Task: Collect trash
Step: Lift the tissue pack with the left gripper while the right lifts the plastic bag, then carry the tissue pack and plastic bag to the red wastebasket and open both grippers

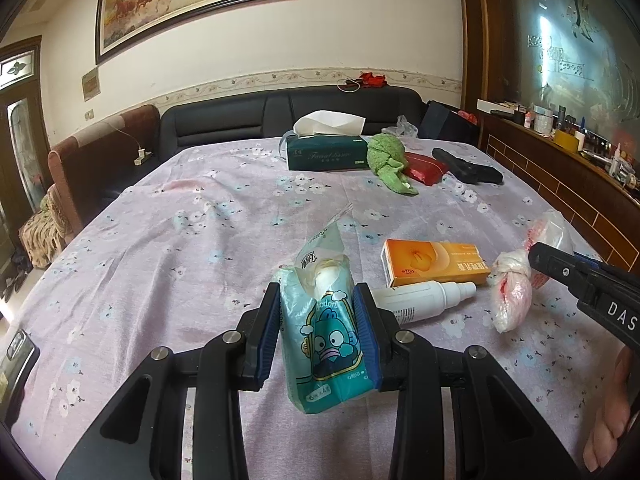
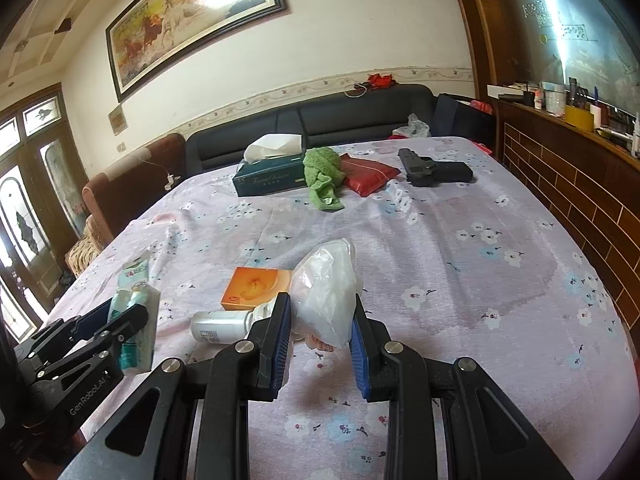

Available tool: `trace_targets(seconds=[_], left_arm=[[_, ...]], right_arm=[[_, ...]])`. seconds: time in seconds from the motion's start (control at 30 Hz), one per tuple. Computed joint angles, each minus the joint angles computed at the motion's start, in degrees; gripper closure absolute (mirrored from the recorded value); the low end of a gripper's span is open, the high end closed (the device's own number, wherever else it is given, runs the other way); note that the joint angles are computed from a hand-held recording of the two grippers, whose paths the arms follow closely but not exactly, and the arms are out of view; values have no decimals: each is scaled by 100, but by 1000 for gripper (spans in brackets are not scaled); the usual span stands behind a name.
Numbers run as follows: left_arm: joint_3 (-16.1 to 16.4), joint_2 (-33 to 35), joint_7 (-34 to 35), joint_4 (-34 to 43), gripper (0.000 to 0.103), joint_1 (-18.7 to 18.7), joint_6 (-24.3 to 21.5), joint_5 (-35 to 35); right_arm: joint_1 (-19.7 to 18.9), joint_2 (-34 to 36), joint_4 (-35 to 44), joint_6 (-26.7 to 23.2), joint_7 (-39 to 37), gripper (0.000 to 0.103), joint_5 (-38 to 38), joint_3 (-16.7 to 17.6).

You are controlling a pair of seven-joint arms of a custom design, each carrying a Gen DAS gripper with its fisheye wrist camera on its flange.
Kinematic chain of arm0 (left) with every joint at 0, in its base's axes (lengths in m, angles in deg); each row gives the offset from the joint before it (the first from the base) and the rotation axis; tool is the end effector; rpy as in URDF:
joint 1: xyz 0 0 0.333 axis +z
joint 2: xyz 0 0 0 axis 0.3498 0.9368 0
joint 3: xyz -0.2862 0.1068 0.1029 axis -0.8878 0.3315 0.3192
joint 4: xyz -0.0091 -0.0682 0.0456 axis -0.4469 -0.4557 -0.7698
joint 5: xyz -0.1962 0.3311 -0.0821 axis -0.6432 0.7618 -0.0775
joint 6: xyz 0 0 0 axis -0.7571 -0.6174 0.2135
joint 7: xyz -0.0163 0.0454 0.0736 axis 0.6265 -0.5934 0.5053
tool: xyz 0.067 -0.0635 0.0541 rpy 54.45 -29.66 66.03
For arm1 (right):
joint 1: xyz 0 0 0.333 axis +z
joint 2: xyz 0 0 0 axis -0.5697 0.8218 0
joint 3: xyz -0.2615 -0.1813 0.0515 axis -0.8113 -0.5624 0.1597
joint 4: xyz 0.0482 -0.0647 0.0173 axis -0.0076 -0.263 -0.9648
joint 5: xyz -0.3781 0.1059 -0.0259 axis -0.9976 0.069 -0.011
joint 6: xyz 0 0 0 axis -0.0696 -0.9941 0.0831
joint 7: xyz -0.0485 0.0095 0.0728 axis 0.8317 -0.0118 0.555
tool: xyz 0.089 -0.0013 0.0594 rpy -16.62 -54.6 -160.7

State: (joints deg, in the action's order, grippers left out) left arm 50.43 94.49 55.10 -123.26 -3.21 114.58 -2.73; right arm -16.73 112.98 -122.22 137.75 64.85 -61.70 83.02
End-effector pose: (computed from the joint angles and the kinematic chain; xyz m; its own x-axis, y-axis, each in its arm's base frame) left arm 0.6446 -0.3287 0.5025 0.1991 -0.9795 -0.0301 -0.5600 -0.0885 -0.8237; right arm 0.7151 0.2640 0.4876 0.3239 -0.9214 -0.2146 -0.5836 -0.0161 -0.8119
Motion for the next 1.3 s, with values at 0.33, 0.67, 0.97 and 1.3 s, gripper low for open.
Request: trace_targets(seconds=[0.33, 0.67, 0.97, 1.3], left_arm=[[39, -75, -392, -44, 69, -27, -255, 179], [-2, -123, -558, -77, 68, -13, -363, 311], [-33, -285, -900, -180, 67, -106, -518, 859], [-312, -612, -653, -427, 66, -227, -544, 1184]], right_arm=[[53, -3, 4, 16, 207, 74, -37, -128], [478, -4, -50, 170, 910, 74, -439, -784], [890, -539, -743, 404, 2043, 74, -1154, -1472], [1129, -1720, -2308, 961, 2492, 74, -1735, -1794]])
